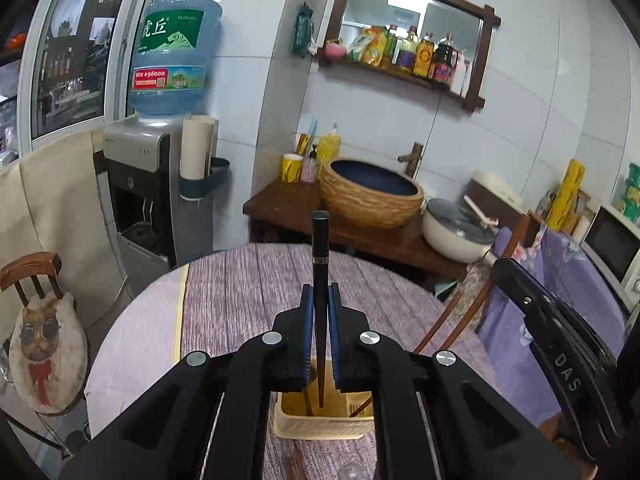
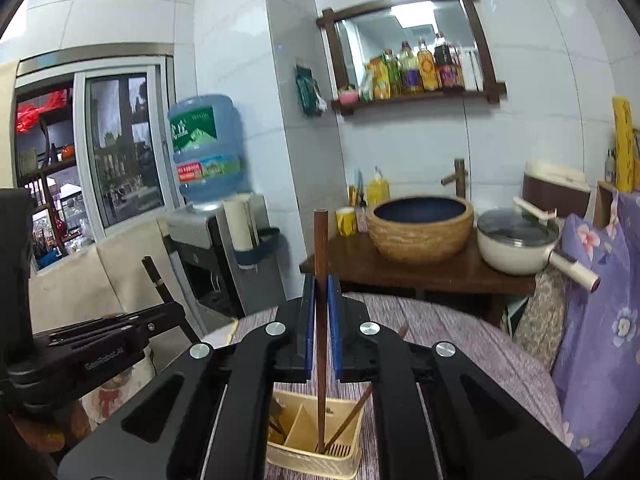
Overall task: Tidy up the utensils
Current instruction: 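Carry both chopsticks upright over the cream holder with both tools, then open both tools to drop the chopsticks into the holder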
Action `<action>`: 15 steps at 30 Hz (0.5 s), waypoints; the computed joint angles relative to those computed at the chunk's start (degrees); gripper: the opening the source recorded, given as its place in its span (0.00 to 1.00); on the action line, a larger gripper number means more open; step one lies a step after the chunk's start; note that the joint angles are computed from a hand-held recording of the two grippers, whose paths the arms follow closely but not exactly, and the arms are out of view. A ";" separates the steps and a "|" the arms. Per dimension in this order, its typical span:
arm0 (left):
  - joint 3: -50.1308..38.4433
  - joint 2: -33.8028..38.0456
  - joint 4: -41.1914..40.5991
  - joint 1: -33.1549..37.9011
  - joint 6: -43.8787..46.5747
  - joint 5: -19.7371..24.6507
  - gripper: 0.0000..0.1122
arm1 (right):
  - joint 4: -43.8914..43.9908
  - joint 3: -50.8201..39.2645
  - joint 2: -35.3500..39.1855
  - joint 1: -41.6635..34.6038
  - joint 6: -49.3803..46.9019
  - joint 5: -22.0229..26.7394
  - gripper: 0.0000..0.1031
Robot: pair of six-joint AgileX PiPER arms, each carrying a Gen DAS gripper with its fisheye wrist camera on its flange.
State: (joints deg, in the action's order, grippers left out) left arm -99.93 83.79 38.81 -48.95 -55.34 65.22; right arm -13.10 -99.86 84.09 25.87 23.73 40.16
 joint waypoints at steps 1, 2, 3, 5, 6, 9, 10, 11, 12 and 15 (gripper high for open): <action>1.90 -0.31 0.33 -0.34 -0.70 -0.57 0.07 | -0.06 1.99 -0.40 -0.28 0.58 -1.08 0.07; 3.49 -0.62 0.12 -0.37 -1.08 -1.32 0.07 | 0.31 3.53 -0.68 -0.60 0.70 -1.92 0.07; 4.50 -0.81 -0.76 0.26 -0.70 -2.17 0.07 | 1.08 5.16 -0.92 -1.05 0.54 -2.80 0.07; 6.86 -1.09 -1.30 0.68 -1.34 -3.48 0.08 | 0.92 7.94 -1.24 -1.19 1.26 -4.20 0.07; 8.20 -1.15 -1.35 0.66 -1.89 -3.93 0.08 | 1.15 9.37 -1.43 -1.41 1.18 -4.91 0.07; 10.99 -0.93 -2.52 1.29 -2.45 -5.39 0.08 | 1.19 13.25 -2.19 -1.88 1.79 -7.12 0.07; 11.68 -0.82 -2.81 1.50 -2.71 -5.77 0.07 | 1.80 14.26 -2.38 -2.28 1.43 -7.69 0.07; 12.42 -0.75 -3.09 1.75 -2.95 -6.26 0.07 | 2.11 14.93 -2.46 -2.45 1.31 -8.00 0.07; 13.33 -0.81 -3.23 1.79 -3.29 -6.71 0.08 | 2.26 15.81 -2.72 -2.58 1.33 -8.40 0.07; 15.60 -1.21 0.95 -0.30 -6.25 -6.81 0.08 | -0.69 18.07 -3.71 -2.05 3.27 -9.85 0.07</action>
State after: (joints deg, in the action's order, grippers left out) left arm -84.33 82.57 39.76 -49.24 -61.58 58.41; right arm -13.79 -81.79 80.39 23.82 27.00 30.31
